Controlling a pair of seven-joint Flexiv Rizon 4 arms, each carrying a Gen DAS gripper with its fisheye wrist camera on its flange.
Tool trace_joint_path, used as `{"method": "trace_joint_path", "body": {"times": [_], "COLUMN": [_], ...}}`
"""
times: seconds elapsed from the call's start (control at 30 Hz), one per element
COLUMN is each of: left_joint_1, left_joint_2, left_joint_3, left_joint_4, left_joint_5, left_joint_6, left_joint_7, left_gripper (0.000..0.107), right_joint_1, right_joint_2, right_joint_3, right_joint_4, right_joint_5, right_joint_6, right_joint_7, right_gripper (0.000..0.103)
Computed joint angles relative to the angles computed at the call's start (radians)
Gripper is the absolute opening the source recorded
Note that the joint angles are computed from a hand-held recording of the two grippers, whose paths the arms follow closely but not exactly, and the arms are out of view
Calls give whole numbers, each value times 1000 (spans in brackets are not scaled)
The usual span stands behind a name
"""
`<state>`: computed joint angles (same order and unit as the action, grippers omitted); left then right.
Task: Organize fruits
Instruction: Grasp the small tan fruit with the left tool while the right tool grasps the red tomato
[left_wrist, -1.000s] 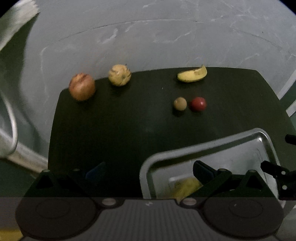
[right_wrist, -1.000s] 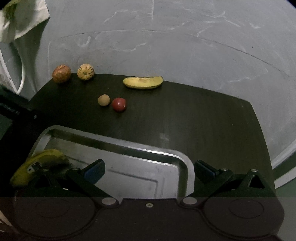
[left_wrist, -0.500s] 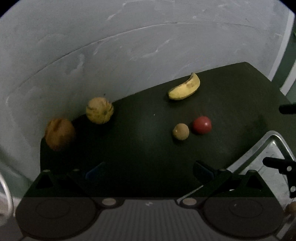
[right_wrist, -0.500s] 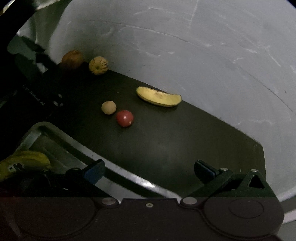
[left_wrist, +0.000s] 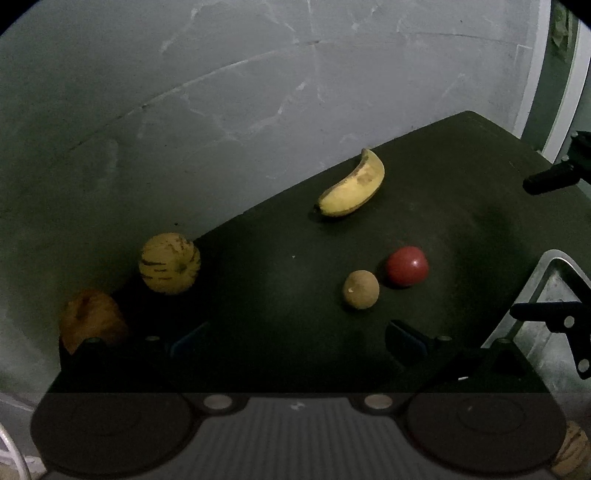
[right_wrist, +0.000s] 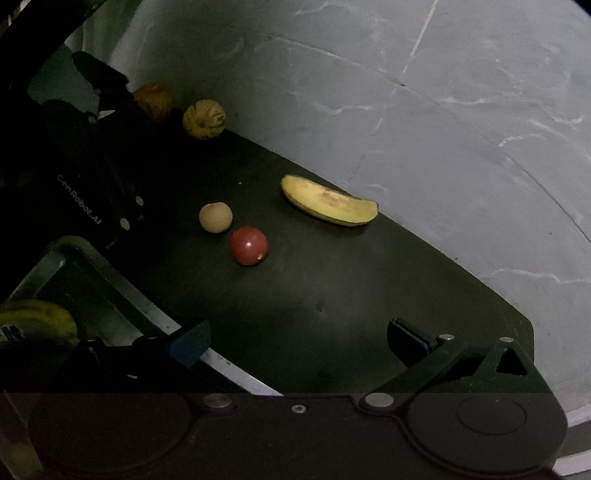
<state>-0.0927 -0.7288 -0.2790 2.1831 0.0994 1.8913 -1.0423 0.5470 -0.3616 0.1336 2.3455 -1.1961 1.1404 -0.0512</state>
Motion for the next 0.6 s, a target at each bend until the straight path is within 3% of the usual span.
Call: {"method": "trace_joint_path", "body": {"times": [0.37, 0.6], "left_joint_1": [25, 105], "left_joint_2": [-54, -96], "left_joint_3": [-12, -93], "left_joint_4": [-36, -51], "left_joint_5": [101, 207], "left_joint_6": [70, 76], "left_joint_7": [107, 224], "left_gripper": [102, 102], "right_joint_1": [-44, -75], "right_joint_2": [-46, -84], "right_joint_3": [-33, -53], "right_joint_4": [-32, -63], "right_joint_5": [-94, -133], "right_joint_6": [95, 172], "right_joint_7": [-163, -303], "right_gripper": [88, 80]}}
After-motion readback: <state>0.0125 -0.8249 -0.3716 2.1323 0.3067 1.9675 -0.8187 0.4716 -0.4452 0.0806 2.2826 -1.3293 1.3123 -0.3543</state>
